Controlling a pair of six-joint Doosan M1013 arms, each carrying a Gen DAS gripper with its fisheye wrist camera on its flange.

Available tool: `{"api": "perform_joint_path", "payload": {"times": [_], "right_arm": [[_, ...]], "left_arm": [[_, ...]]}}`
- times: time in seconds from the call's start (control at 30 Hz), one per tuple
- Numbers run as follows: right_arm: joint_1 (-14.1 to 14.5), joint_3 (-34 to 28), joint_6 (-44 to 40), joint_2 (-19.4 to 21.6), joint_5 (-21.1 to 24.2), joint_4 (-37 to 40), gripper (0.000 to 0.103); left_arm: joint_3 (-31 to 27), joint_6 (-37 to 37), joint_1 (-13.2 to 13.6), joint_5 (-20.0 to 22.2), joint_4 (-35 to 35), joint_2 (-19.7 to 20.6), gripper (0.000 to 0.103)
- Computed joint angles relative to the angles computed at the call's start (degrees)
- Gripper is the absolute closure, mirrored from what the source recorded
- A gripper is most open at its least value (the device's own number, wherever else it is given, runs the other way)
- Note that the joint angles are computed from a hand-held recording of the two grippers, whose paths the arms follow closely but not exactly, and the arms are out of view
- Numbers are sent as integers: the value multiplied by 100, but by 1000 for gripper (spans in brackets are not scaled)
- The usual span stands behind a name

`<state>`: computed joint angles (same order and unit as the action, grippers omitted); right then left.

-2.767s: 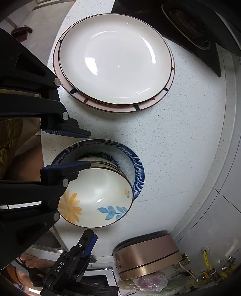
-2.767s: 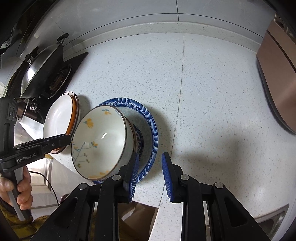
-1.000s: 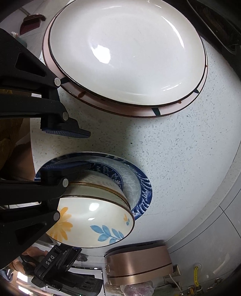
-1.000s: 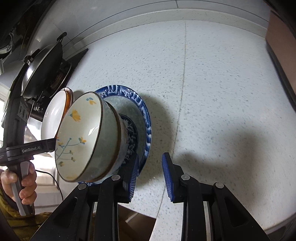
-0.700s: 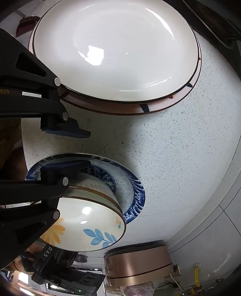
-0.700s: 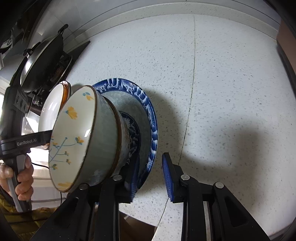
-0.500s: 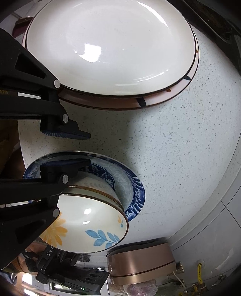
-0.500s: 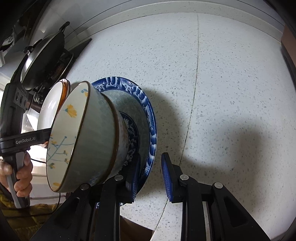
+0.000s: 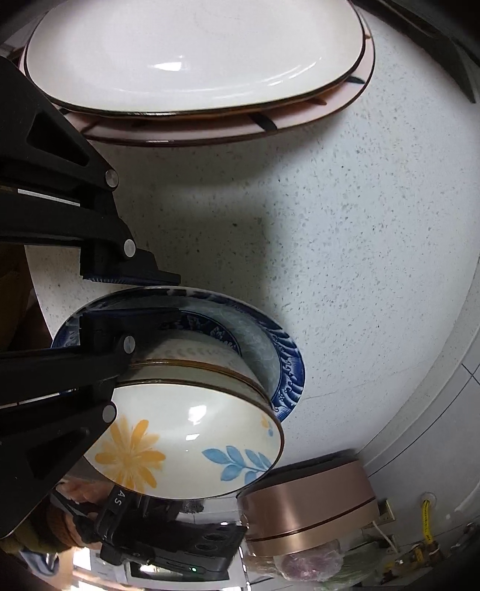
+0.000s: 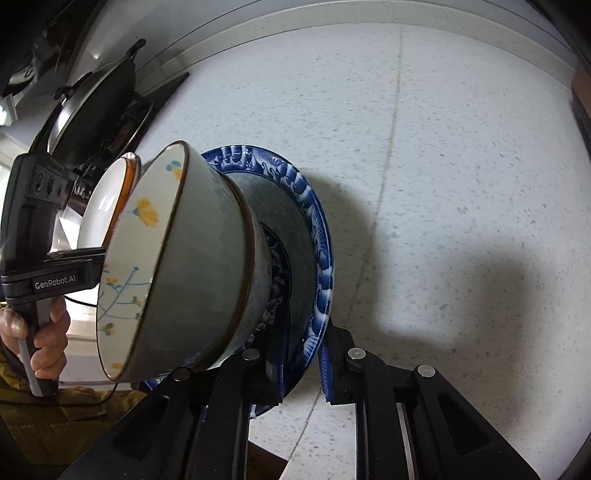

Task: Organize plates and bowls
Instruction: 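Lift the blue-patterned plate with its bowls toward the orange-bottomed dish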

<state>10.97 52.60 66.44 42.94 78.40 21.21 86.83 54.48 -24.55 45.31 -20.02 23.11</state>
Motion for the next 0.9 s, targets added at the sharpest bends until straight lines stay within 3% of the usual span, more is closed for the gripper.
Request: {"api": "perform_joint_path", "payload": {"times": [0.27,0.9], "right_arm": [[3,-83,-49,86,42,56,84],[-33,448,-380,-221,-530,86,86]], "left_arm": [[-124,459,166,245,-792,216,97],[-54,127,-61,82,261,41,97]]}}
